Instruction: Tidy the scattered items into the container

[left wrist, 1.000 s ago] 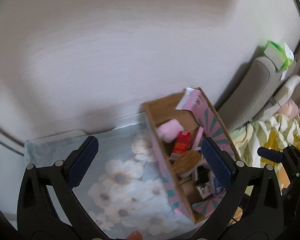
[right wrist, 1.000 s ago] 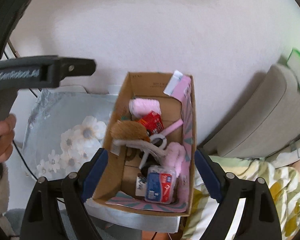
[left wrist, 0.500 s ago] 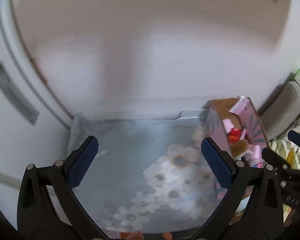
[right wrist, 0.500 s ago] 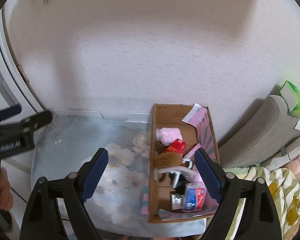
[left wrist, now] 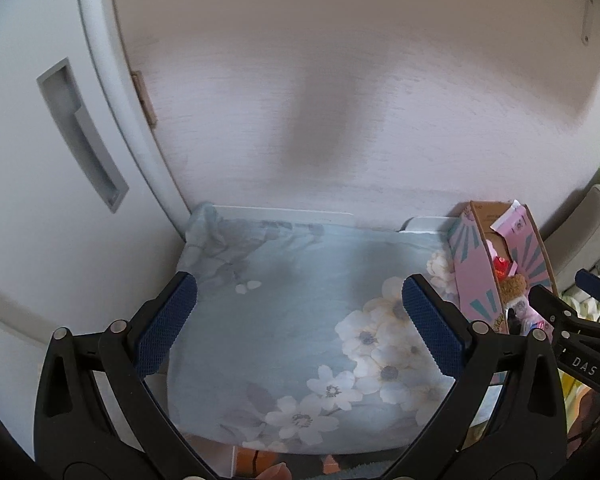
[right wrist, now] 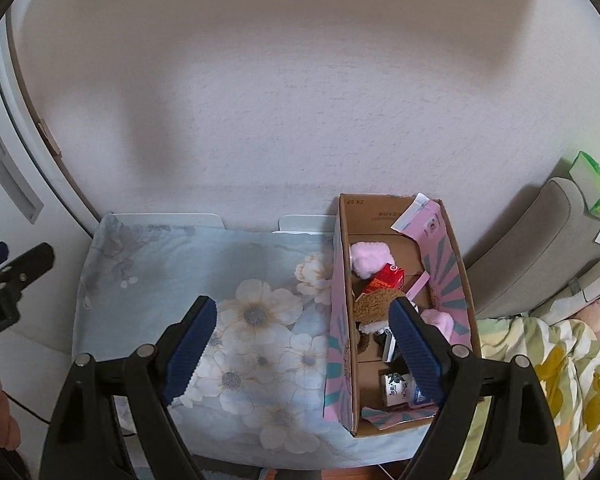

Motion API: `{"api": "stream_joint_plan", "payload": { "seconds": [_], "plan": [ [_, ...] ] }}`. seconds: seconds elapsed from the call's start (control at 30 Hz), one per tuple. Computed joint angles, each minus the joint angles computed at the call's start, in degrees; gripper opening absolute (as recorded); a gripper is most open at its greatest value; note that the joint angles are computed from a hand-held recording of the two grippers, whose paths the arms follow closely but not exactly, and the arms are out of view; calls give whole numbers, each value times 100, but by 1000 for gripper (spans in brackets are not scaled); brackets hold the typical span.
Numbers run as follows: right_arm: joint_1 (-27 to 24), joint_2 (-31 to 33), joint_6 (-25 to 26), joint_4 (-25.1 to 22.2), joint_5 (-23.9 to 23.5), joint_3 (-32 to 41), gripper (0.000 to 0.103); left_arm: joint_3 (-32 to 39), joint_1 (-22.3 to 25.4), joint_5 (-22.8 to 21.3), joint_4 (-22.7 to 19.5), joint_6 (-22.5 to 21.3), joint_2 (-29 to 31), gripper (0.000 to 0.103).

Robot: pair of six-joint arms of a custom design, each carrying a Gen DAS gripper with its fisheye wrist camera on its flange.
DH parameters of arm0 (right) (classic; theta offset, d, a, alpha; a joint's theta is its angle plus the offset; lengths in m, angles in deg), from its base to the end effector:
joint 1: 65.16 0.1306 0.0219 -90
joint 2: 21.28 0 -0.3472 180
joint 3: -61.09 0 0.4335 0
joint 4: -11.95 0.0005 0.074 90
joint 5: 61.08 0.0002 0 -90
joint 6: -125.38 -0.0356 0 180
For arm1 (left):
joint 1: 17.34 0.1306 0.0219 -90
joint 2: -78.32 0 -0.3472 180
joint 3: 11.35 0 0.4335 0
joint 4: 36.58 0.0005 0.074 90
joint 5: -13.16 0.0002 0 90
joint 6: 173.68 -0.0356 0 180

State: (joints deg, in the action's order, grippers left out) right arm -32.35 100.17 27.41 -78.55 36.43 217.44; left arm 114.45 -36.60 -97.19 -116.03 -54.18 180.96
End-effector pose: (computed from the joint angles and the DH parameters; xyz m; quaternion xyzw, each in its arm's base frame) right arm 0.5240 0.3317 0.5845 -0.1861 0.9351 0.0442 0.2984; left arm 0.5287 -0.1721 0.5504 -0.1351 0.9337 0.0362 0.3297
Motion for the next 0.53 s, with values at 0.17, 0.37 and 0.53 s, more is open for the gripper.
{"api": "stream_joint_plan", "payload": {
  "seconds": [0.17,0.37,0.53],
  "plan": [
    [82,23,-5,38,155,44,86,-73,37,5,33,4,-50,103],
    [93,68,-2,64,201,126,86,-125,70,80,172,-24,-80,103],
    [81,142,-25,4,224,240,86,-78,58,5,214,-68,-33,103]
  ]
}}
